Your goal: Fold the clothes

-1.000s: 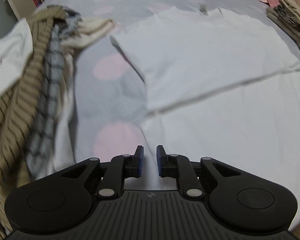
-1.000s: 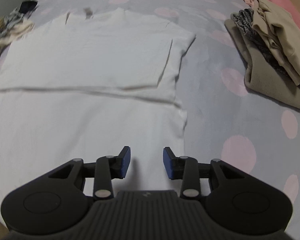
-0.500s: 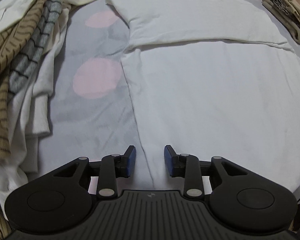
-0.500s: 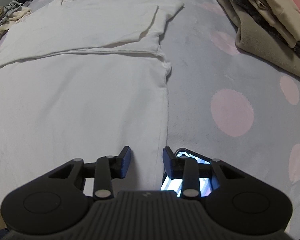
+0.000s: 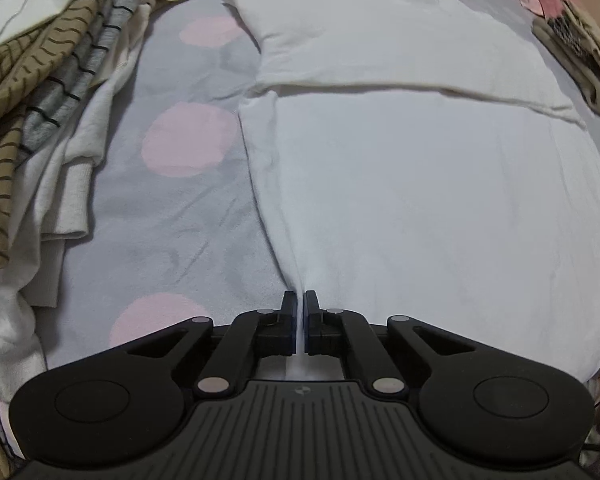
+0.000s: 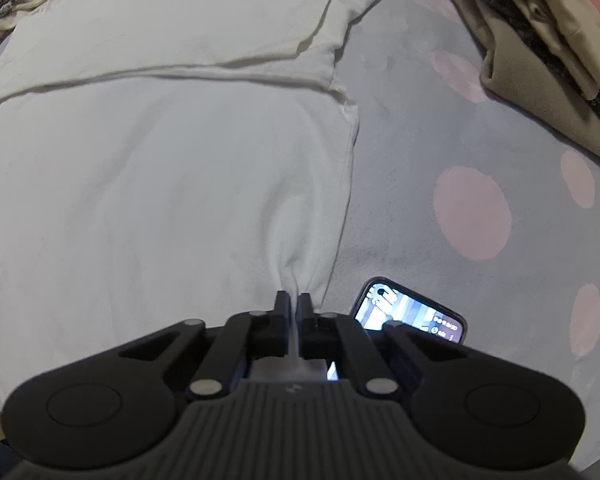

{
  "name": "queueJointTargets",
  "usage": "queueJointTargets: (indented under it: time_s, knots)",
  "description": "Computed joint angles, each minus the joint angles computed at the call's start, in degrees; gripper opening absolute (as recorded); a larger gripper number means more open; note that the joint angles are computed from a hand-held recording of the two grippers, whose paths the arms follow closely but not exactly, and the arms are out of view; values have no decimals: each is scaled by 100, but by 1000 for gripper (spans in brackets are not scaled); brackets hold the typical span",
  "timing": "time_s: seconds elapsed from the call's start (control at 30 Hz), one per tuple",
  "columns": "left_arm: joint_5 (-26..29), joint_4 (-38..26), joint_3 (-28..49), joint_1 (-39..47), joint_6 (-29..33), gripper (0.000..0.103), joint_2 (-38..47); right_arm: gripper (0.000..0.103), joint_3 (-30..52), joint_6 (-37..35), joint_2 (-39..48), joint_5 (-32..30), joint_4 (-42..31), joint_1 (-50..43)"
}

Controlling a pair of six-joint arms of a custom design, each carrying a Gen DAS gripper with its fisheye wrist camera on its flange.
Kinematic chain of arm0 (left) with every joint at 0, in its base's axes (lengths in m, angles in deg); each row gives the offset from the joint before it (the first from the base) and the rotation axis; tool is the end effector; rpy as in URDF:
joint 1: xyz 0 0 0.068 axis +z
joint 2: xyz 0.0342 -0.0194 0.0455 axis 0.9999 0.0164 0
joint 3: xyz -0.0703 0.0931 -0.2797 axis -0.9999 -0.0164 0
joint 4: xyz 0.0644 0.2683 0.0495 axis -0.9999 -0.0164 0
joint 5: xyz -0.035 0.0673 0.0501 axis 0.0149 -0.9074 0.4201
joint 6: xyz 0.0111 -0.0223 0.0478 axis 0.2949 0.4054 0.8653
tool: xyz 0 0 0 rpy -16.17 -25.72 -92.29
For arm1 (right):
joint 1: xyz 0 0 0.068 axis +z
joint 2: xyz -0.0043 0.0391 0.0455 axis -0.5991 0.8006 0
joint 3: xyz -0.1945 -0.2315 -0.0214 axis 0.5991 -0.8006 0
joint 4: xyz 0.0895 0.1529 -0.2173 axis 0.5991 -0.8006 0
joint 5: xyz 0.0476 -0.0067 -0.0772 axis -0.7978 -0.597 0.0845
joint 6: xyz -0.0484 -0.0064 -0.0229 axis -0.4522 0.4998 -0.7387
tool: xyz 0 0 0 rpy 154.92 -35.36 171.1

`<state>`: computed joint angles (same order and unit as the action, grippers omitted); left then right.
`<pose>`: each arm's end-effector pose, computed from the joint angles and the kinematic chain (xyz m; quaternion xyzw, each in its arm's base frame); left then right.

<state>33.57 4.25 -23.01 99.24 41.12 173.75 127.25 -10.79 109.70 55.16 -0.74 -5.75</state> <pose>0.3442 0.0518 0.1717 0.2518 0.9519 -0.0830 0.1536 0.2978 0.1699 0.1336 0.0987 0.9833 -0.0300 0.1500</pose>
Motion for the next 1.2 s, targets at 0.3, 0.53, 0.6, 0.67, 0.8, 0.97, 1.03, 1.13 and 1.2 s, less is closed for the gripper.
queueJointTargets:
  time_s: [0.3, 0.53, 0.6, 0.67, 0.8, 0.97, 1.03, 1.13, 1.2]
  knots:
    - [908, -635, 744, 339, -246, 1, -260, 2, -29, 374, -1080, 97, -204, -86]
    - [1182, -81, 1324, 215, -986, 1, 114, 2, 327, 239, -1077, 521, -49, -370]
    - [1186, 190, 1455, 138, -1271, 1, 248, 2, 495, 137, -932, 616, 111, -497]
    - [1078, 510, 1470, 23, -1474, 1, 295, 2, 736, -70, -701, 749, 245, -575]
    - [772, 747, 1556, -227, -1562, 1, 566, 2, 1250, -381, -127, 788, 232, -731]
    - [471, 1031, 1460, -329, -1494, 9, 669, 7, 1416, -456, 189, 791, 246, -814]
    - [407, 1212, 1263, -294, -1356, 13, 515, 10, 1339, -535, 139, 983, 318, -764]
    - [407, 1330, 960, -239, -1037, 16, 222, 25, 1121, -649, -31, 1177, 434, -658]
    - [511, 1345, 693, -213, -674, 21, -46, 26, 969, -744, -140, 1234, 478, -564]
